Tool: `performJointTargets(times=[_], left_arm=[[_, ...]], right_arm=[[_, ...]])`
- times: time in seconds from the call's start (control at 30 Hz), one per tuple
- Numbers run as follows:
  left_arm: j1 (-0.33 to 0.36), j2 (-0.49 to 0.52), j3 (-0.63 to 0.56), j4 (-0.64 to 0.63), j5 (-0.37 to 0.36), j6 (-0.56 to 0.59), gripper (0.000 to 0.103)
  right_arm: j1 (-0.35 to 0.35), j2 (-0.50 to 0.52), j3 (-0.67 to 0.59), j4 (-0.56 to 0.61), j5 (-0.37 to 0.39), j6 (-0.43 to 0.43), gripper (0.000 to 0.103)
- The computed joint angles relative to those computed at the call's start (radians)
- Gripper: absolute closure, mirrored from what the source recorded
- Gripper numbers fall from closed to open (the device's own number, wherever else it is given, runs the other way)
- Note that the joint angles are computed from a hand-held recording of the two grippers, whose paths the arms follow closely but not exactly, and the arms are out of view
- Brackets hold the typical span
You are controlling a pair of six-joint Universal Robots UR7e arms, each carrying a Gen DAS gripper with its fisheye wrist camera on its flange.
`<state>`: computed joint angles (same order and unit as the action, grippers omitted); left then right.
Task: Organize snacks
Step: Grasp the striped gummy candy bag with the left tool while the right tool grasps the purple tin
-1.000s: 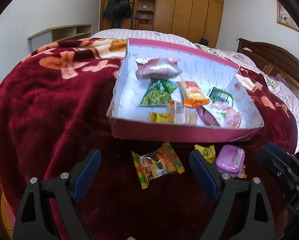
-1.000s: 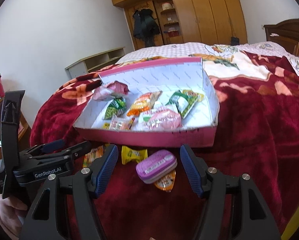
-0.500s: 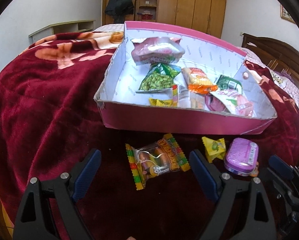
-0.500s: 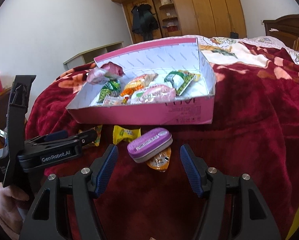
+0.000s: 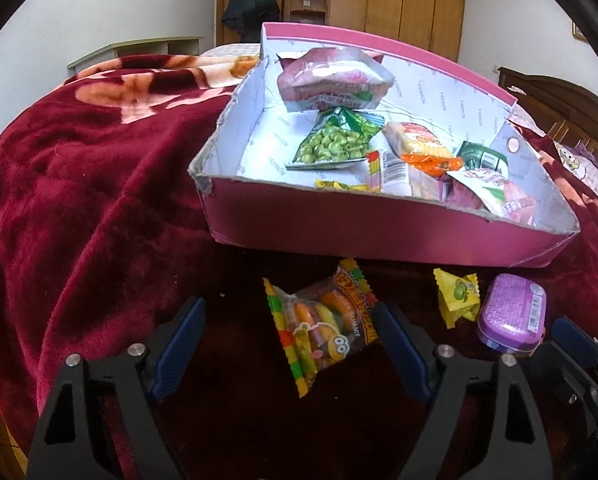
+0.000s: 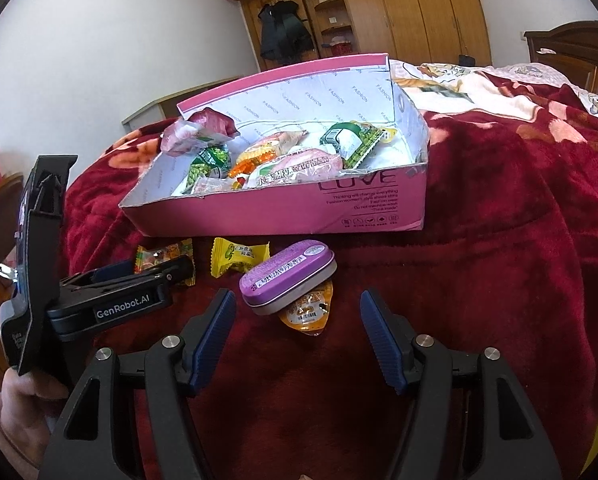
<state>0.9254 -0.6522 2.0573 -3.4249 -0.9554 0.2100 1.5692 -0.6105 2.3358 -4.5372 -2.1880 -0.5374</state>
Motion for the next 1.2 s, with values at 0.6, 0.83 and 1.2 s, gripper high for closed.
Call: performJointTargets(times=[0.6,0.83,1.2], left_arm=[[0.025,-0.005,0.004,-0.030,-0.038,0.003,0.037],[0.031,-0.007,0.008,-0.041,-0.054,0.011,0.037],[0.034,-0.011,0.018,-0.058,-0.067,0.016,0.038]], right_arm=[[0.026,0.007,-0.123,0.148,-0.110,-0.163,0.022],[0.020,0.012,-0.146,0.160,-0.124,-0.171,0.028],[0.020,0.015,-0.121,0.110,-0.095,-0.144,0.037]])
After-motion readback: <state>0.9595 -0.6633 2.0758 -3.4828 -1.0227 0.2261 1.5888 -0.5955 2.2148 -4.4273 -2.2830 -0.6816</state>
